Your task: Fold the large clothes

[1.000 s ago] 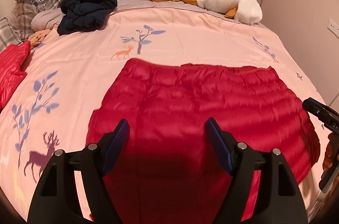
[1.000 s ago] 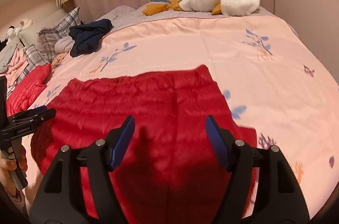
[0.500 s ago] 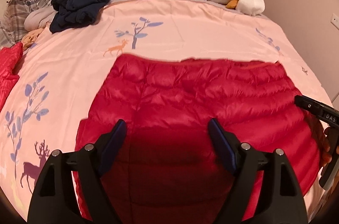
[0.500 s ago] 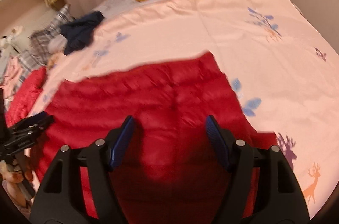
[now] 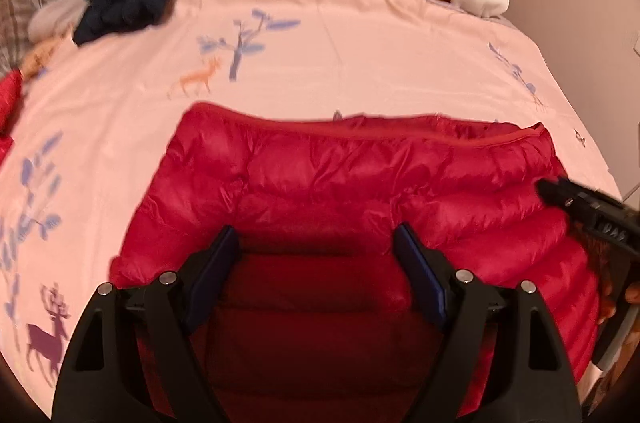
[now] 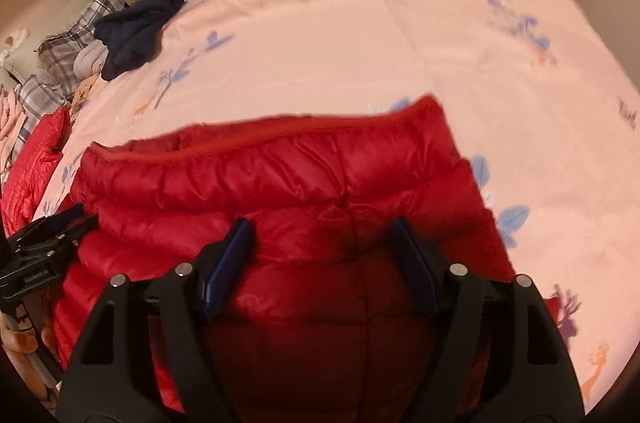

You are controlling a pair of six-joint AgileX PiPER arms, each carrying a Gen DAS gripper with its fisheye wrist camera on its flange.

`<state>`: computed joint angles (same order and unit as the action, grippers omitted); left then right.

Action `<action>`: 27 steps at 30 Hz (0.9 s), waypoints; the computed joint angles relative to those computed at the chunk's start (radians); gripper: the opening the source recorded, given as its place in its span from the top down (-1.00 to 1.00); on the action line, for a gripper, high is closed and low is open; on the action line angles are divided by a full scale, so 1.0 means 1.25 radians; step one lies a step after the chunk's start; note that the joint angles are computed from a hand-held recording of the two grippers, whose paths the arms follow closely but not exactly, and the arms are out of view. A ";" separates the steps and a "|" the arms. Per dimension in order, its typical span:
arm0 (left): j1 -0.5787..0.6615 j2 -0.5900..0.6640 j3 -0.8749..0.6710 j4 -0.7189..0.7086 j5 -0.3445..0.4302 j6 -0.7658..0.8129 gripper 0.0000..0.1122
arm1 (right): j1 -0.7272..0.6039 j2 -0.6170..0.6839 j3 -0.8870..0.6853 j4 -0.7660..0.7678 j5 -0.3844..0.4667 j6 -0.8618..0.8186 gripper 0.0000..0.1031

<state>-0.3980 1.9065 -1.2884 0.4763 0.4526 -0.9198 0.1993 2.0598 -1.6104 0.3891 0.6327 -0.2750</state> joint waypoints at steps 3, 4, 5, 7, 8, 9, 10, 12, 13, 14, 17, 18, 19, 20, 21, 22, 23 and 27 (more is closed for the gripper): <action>-0.001 0.004 -0.006 -0.003 0.005 0.007 -0.46 | -0.001 0.005 -0.005 -0.001 0.007 0.003 -0.47; -0.004 0.006 -0.012 0.002 0.014 0.003 -0.46 | 0.001 0.002 -0.001 -0.007 0.003 0.008 -0.47; -0.004 0.006 -0.013 0.004 0.017 0.002 -0.46 | 0.003 -0.006 0.009 -0.009 -0.006 0.010 -0.47; -0.012 -0.005 -0.005 0.036 0.022 -0.036 -0.46 | 0.005 -0.048 0.066 0.019 -0.055 -0.017 -0.47; -0.020 -0.018 0.009 0.070 0.020 -0.072 -0.46 | 0.004 -0.075 0.103 0.049 -0.083 -0.053 -0.47; -0.028 -0.032 0.025 0.107 0.019 -0.111 -0.46 | 0.003 -0.102 0.137 0.075 -0.105 -0.087 -0.47; -0.036 -0.045 0.039 0.142 0.019 -0.144 -0.46 | 0.001 -0.127 0.170 0.096 -0.121 -0.117 -0.47; -0.056 -0.076 0.078 0.219 0.019 -0.220 -0.46 | 0.001 -0.165 0.217 0.123 -0.145 -0.161 -0.47; -0.068 -0.093 0.101 0.258 0.018 -0.262 -0.46 | 0.001 -0.190 0.252 0.141 -0.162 -0.193 -0.48; -0.073 -0.103 0.115 0.282 0.016 -0.287 -0.46 | 0.001 -0.208 0.278 0.158 -0.174 -0.220 -0.49; -0.095 -0.113 0.142 0.345 0.022 -0.346 -0.46 | 0.012 -0.213 0.301 0.109 -0.184 -0.193 -0.52; -0.100 -0.104 0.141 0.352 0.029 -0.349 -0.46 | 0.015 -0.205 0.297 0.094 -0.185 -0.178 -0.53; -0.104 -0.095 0.138 0.356 0.035 -0.350 -0.46 | 0.014 -0.193 0.293 0.094 -0.180 -0.176 -0.54; -0.107 -0.084 0.132 0.359 0.040 -0.352 -0.46 | 0.012 -0.185 0.289 0.099 -0.177 -0.175 -0.54; -0.108 -0.079 0.131 0.364 0.042 -0.357 -0.46 | 0.009 -0.178 0.284 0.105 -0.173 -0.174 -0.54; -0.108 -0.077 0.128 0.364 0.047 -0.358 -0.46 | 0.010 -0.179 0.285 0.103 -0.172 -0.169 -0.54; -0.108 -0.081 0.129 0.356 0.049 -0.355 -0.46 | 0.011 -0.183 0.286 0.091 -0.171 -0.151 -0.54; -0.135 -0.129 0.164 0.388 0.060 -0.406 -0.46 | 0.008 -0.254 0.351 0.211 -0.196 -0.265 -0.54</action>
